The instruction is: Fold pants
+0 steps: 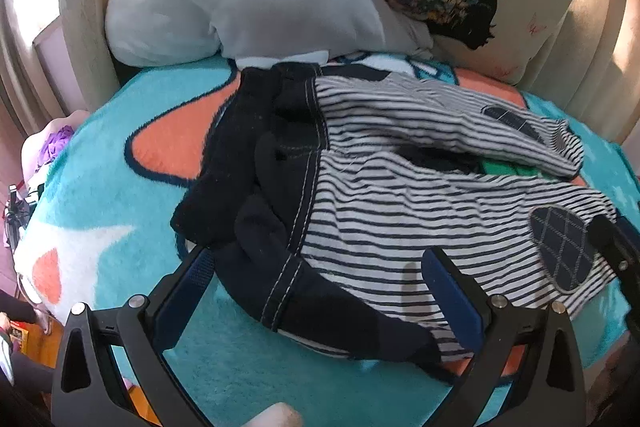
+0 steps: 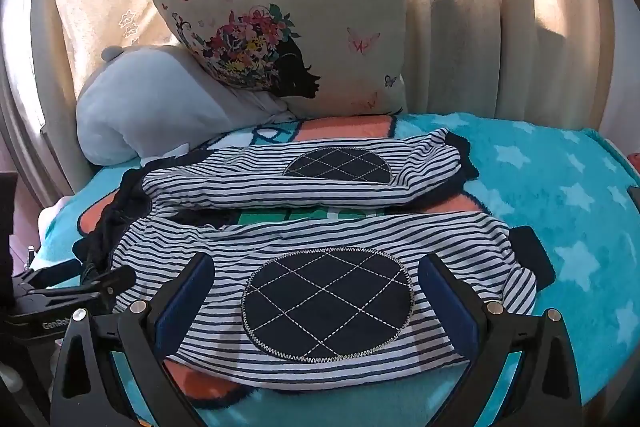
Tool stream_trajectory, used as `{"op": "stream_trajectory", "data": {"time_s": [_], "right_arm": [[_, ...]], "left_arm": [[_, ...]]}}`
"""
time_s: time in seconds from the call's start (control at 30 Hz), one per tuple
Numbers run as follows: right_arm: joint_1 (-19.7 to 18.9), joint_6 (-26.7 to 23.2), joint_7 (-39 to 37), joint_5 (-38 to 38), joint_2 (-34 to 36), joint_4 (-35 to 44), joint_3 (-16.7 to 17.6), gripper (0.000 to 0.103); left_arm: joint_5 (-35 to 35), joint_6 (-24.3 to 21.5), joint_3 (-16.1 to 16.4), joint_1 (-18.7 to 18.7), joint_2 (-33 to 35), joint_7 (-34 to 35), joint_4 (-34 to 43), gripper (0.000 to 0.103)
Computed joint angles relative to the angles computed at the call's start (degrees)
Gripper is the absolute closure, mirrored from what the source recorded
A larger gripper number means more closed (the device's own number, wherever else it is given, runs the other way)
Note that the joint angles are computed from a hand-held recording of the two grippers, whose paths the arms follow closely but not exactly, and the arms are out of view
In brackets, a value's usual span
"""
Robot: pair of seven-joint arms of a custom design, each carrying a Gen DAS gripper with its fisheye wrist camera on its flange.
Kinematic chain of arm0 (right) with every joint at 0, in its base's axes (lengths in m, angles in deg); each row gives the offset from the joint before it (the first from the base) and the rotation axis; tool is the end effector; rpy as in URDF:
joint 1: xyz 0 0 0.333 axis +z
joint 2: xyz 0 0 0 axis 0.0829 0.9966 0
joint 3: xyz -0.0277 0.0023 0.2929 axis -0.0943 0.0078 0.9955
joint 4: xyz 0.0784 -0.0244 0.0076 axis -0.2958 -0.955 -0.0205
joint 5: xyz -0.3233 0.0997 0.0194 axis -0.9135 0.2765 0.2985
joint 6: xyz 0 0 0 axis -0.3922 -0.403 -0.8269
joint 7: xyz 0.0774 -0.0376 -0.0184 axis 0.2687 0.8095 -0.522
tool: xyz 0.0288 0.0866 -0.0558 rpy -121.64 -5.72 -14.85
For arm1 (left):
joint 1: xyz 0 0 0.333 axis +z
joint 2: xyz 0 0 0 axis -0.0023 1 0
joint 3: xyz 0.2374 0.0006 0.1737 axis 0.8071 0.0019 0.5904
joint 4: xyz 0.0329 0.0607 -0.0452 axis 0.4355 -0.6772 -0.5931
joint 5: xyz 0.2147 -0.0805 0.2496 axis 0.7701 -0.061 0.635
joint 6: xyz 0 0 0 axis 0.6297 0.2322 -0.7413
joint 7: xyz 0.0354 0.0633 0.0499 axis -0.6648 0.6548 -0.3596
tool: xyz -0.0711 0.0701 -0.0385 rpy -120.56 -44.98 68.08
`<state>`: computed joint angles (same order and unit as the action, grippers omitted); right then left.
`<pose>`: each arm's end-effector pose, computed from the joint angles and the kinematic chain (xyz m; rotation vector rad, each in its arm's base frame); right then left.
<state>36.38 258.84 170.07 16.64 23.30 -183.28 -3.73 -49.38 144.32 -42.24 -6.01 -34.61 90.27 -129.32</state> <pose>0.5442 0.2232 0.3923 -1.7196 1.6909 -0.5924 0.5711 -0.0223 0.3411 -1.8741 1.7794 -0.6685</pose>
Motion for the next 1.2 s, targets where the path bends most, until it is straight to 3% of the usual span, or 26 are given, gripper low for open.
{"op": "stream_trajectory", "data": {"time_s": [0.13,0.3,0.47,0.6,0.9,1.0,1.13,1.2], "right_arm": [[0.0,0.0,-0.2,0.3,-0.2,-0.3,0.1,0.000],[0.0,-0.3,0.2,0.1,-0.4,-0.3,0.2,0.000],[-0.4,-0.7,0.1,0.3,-0.5,-0.1,0.8,0.000],[-0.9,-0.5,-0.1,0.6,-0.5,-0.1,1.3,0.000],[1.3,0.2,3.4,-2.8,-1.5,-1.2,-1.2,0.000],[2.3,0.7,7.1,-6.7,-2.2,-1.3,-2.8,0.000],[0.5,1.1,9.1,-8.9,-2.7,-1.5,-1.3,0.000],[-0.3,0.8,9.3,-9.5,-2.9,-1.6,-0.4,0.000]], "left_arm": [[0.5,-2.2,0.3,-0.2,0.9,-0.3,0.9,0.000],[1.7,-1.4,1.0,-0.5,0.1,-1.0,-0.7,0.000],[0.9,-1.5,-2.7,3.3,0.1,1.1,-0.3,0.000],[0.7,0.6,-2.7,3.3,0.5,2.1,-0.6,0.000],[-1.0,-1.3,-5.6,5.9,-0.8,5.4,-0.7,0.000],[-2.9,-0.6,-10.2,10.1,-2.6,7.8,-2.3,0.000],[-4.7,5.7,-15.1,14.7,-6.4,10.1,-6.7,0.000],[-3.2,8.2,-20.7,20.4,-7.9,9.5,-8.5,0.000]]}}
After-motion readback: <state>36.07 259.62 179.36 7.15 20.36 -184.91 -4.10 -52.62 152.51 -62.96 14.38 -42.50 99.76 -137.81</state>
